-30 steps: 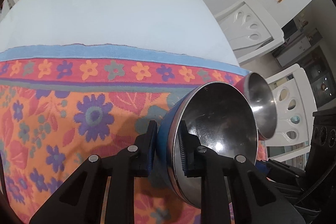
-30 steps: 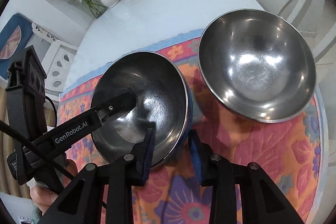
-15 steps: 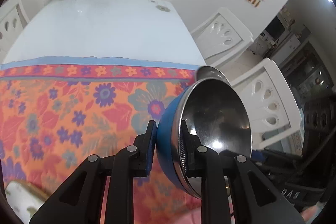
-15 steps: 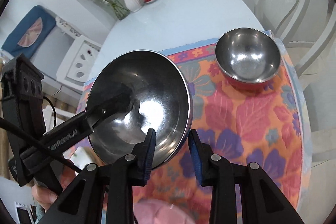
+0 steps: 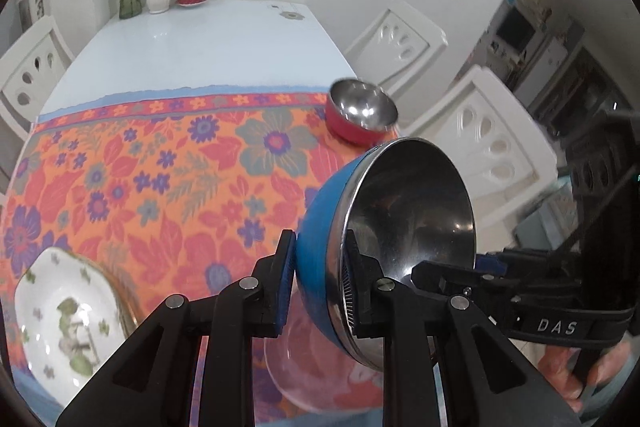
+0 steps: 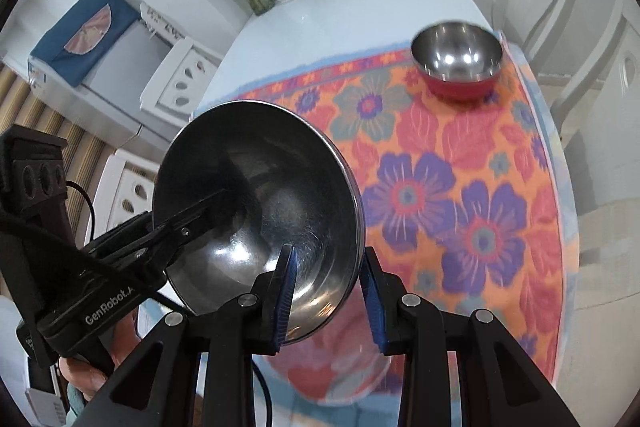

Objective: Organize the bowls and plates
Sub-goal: 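Carry the blue steel bowl with both grippers over the pink bowl, then lower the blue bowl into the pink bowl and open both grippers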

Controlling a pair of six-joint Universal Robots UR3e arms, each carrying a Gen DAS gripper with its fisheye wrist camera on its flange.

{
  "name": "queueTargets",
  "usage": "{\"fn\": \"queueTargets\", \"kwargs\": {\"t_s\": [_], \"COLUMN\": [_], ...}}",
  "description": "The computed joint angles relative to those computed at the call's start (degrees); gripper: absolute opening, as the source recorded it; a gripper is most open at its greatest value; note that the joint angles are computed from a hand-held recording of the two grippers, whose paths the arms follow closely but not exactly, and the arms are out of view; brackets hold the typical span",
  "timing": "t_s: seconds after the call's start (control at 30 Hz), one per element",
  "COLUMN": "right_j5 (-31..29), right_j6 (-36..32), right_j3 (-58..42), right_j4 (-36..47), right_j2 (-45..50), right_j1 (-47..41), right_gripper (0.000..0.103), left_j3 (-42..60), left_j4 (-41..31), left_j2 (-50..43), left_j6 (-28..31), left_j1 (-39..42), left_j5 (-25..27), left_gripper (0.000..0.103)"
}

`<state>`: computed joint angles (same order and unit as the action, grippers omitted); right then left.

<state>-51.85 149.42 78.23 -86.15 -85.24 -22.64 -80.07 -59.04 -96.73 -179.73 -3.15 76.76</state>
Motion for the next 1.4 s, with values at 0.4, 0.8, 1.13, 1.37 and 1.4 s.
{"fn": "queueTargets", "kwargs": {"t_s": [0.4,0.8,1.13,1.37,1.4], "right_j5": [-5.96,-8.34,-8.08,-7.71,-7.72], "right_j6": [-5.24,-2.15,-2.15,-2.76,-2.64], "right_j3": [10.97,13.32,12.42,12.35,12.31], "right_j4": [4.28,-0.19,-0.06,0.7,0.72], "right_j2": [-8.69,-8.29,-7.78,-7.82,-7.78], "right_j1": [-3.16,-0.21,-0.06,0.03,0.08], "right_gripper": [0.032,0.032,0.032,0.032,0.032], "left_j3": [-13.78,-18.54,-16.55,-18.18,-18.75], "left_j4": [0.94,2.54,1.37,1.01,1.21], "left_j2": [6.5,6.89,6.21,5.78,5.84], "left_j6": [-2.23,-5.16,-6.02,-5.06,-5.27], "left_j1": [-6.04,-2.66,-4.44,-2.96,-2.57], "left_j5": [4.65,1.02,10.25,11.98,11.55], "left_gripper": [0.025,0.025,0.037,0.041,0.041]}}
